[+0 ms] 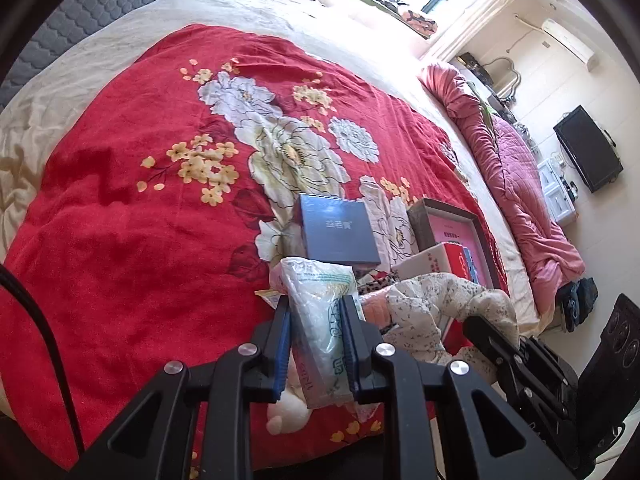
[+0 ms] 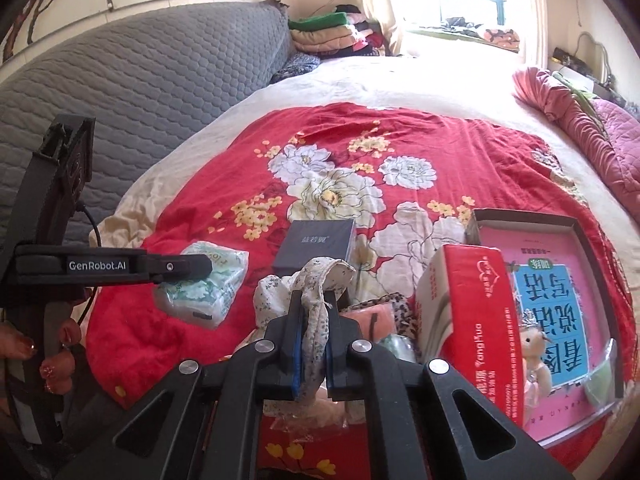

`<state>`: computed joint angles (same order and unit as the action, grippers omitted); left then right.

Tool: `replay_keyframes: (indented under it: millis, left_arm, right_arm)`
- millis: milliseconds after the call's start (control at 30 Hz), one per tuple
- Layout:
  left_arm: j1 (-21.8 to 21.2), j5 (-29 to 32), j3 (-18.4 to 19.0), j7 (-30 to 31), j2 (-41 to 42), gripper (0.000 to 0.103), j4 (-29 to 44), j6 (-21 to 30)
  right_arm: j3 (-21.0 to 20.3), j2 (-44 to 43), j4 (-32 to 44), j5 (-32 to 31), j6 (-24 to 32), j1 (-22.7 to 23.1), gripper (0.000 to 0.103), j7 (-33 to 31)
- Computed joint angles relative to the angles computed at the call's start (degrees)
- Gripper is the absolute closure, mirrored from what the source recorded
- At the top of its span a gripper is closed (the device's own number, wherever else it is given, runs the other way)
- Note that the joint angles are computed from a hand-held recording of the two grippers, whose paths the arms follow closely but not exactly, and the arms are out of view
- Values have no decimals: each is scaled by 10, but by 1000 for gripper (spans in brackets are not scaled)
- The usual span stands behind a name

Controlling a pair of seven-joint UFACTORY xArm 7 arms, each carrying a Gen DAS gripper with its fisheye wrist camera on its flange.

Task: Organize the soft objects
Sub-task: 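Carry the tissue pack and floral scrunchie over the pink book tray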

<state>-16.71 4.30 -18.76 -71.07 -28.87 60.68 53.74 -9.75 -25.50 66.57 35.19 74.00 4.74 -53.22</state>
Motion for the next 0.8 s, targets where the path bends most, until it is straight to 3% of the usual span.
replay_keyframes:
  millis: [367,800]
  left_arm:
    - [-31,95,-57,-24,129,80,164,49]
    - [-137,192,-36,-25,274,80,339,105]
  right_arm:
    - [-47,21,63,22,17,-33,95,-7]
    - [-81,76,135,62,33,-98,95,-10]
